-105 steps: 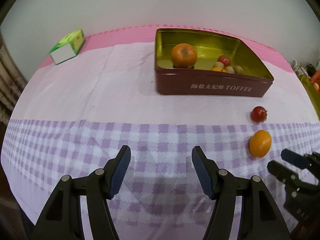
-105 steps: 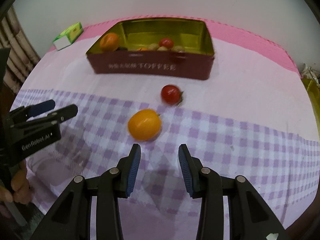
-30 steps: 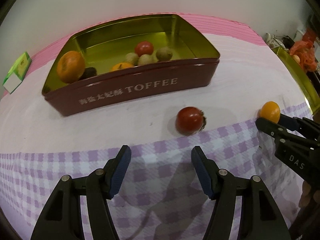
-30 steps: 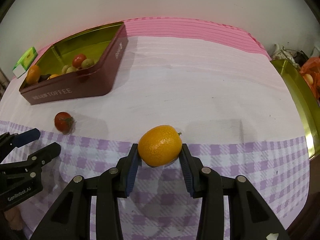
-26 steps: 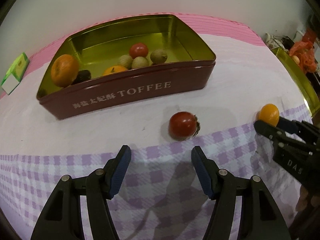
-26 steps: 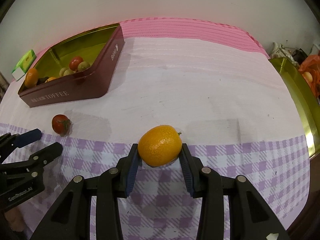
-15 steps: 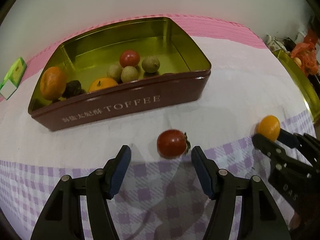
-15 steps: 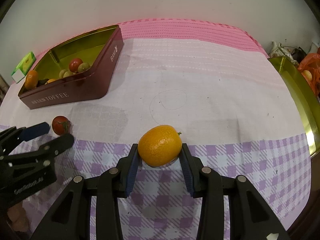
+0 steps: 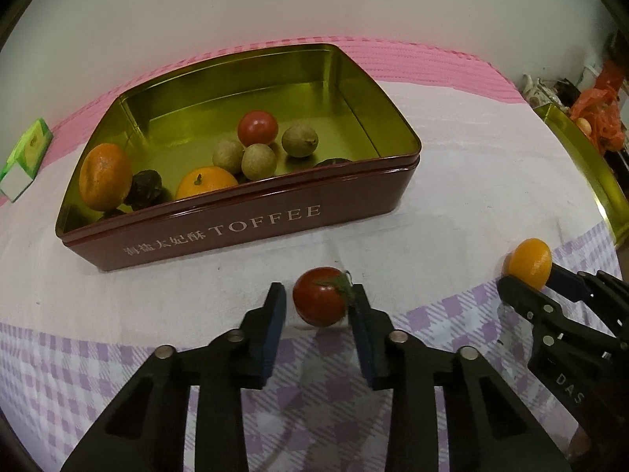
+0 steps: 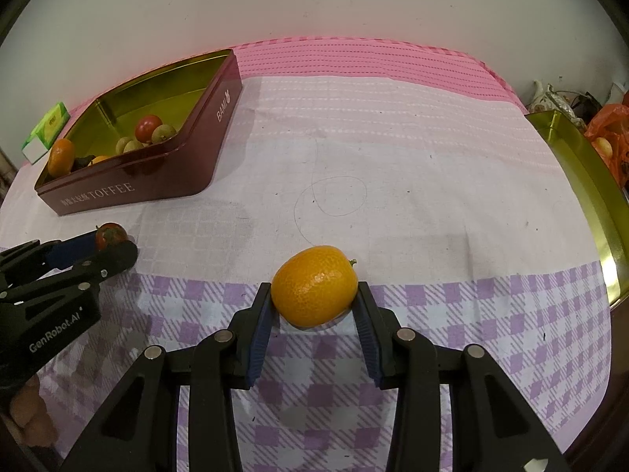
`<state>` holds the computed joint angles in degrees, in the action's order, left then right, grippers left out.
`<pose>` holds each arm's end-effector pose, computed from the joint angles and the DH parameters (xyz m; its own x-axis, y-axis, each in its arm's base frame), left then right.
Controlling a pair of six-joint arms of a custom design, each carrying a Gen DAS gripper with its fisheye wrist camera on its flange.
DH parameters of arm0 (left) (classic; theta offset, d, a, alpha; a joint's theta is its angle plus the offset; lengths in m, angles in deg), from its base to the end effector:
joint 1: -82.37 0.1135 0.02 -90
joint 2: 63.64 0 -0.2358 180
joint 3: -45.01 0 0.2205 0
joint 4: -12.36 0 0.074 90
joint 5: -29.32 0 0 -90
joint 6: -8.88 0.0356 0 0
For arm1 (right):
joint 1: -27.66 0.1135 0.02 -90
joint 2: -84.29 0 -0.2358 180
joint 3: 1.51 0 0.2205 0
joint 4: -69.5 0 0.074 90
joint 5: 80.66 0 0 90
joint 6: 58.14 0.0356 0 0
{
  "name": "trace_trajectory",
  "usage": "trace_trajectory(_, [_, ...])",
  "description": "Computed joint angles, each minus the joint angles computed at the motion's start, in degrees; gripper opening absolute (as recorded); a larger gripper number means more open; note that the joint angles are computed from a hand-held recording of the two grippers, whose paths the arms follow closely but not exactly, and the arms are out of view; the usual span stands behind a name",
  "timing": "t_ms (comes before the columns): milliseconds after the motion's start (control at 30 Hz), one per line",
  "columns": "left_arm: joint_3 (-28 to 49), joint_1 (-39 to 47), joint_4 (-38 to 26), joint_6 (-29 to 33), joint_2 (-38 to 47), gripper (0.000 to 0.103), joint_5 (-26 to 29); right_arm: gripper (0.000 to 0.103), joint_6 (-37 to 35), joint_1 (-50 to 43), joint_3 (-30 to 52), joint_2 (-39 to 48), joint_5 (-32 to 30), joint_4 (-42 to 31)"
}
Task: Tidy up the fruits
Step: 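Close the left gripper around the red tomato, then lift the tomato and yellow fruit and carry both over the tin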
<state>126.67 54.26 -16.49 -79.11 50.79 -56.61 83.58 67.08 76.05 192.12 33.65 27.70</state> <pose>0.3119 -0.1695 0.1125 -0.7580 0.4446 -0.4772 0.5266 0.8489 -0.0457 0.2530 0.1890 0.1256 -0.8327 0.2415 -0.4982 0.2791 0.9603 -0.0010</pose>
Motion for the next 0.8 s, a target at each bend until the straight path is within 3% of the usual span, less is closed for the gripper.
trace_trajectory(800, [-5.87, 1.78, 0.98, 2.73, -5.4, 0.028, 0.65, 0.038, 0.78, 0.28, 2.17, 1.26, 0.35, -2.33])
